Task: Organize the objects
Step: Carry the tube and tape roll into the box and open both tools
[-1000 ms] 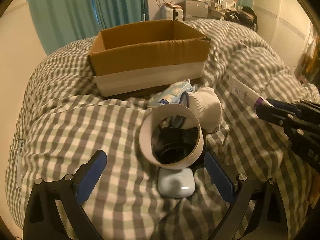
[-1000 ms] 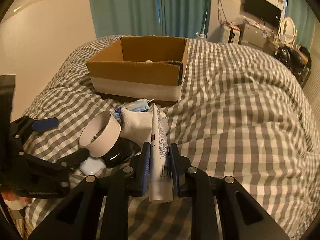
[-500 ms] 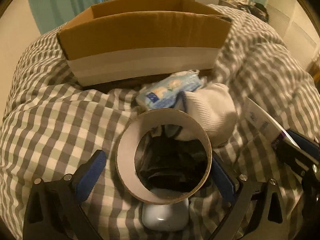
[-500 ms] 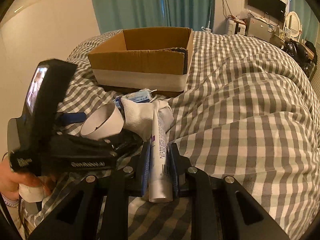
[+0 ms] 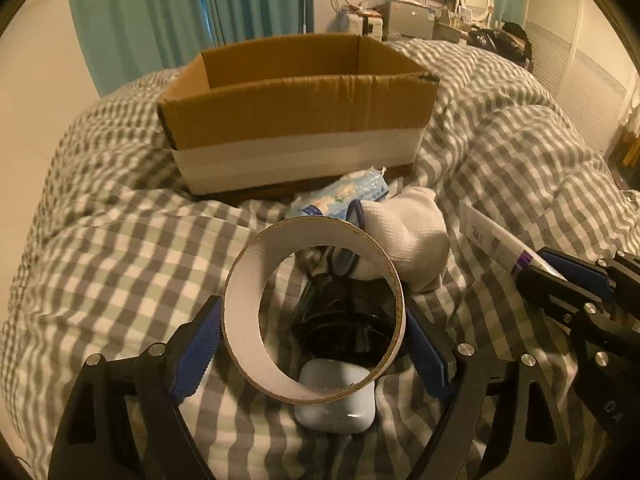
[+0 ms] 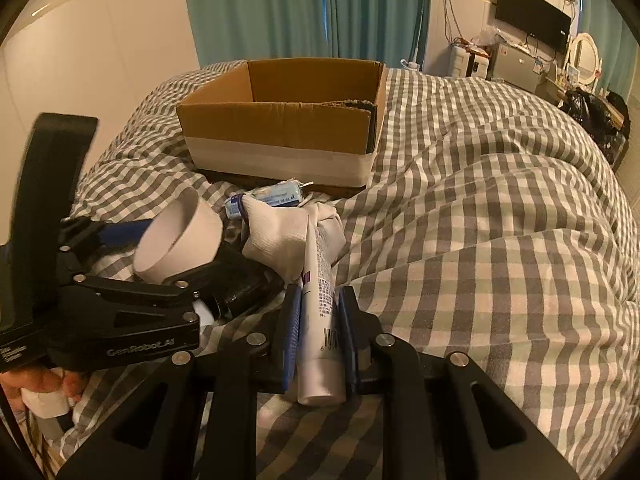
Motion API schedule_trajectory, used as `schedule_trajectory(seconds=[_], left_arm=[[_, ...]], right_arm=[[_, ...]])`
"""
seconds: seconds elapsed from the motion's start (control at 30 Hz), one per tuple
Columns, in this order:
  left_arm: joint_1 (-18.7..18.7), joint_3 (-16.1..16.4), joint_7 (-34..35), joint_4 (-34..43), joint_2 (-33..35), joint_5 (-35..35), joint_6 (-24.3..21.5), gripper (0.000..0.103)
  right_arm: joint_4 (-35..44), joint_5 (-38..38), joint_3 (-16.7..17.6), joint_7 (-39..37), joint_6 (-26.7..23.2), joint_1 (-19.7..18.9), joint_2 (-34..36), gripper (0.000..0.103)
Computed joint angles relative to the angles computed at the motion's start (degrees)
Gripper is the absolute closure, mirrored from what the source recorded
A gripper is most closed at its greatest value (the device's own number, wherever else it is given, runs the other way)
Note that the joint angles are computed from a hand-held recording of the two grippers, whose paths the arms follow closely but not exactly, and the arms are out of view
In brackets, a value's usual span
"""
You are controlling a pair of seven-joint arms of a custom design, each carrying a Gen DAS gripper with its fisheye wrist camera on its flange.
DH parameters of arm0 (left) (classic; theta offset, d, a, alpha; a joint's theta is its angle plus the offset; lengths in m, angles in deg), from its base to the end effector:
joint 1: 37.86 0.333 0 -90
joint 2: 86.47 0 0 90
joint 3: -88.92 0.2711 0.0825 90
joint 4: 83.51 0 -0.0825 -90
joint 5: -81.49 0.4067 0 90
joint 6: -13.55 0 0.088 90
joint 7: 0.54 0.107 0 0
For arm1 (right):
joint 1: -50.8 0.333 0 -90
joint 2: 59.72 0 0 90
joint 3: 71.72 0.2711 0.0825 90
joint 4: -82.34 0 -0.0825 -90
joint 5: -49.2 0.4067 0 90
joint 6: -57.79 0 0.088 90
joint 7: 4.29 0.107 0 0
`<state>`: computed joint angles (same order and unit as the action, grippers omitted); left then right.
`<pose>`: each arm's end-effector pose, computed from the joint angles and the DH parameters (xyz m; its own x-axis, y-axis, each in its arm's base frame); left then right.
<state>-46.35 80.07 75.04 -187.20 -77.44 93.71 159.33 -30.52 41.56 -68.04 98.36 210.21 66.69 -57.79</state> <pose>0.6332 -0.1958 0.4661 -0.1715 -0.9846 -0.0334 -0.8129 0.1606 -0.5598 0.5927 0.2144 0.4743 0.2210 -0.9751 -0.0165 -0.7712 -0.1644 -0.6150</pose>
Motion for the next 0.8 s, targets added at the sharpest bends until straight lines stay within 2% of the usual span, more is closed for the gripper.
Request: schedule_trajectory(seconds=[0.27,0.47,0.57,0.63,0.8], left_arm=[[-0.4,0.2,-2.9,-1.9,-2.3,3.8,2.1,0.016],[0.8,0.2,-3.0,-3.8,-5.5,2.2,4.0,0.016],[1.4,0.3,-3.1,-1.1,-4.7,1.9,4.1,0.016],[1.5,0.5,-3.2,1.6,-3.5,2.2,4.0,0.016],[1.9,1.0,-1.3,13.6,2.5,1.6,1.6,0.016]], right_arm=[[-0.7,-6.0,0.3,3.9,1.1,0.4,-1.7,0.084],[1.0,-7.6,0.6,3.7,1.4,0.4,-2.2,0.084],[5.3,-9.7,0.5,3.9,-0.1,0.4,-0.5,0.084],[8.4,-7.4,0.3,1.3,-0.1,0.3,0.8,0.084],[17.4,-4.9,-0.4,-2.4,-1.6,0.2,5.6,0.084]])
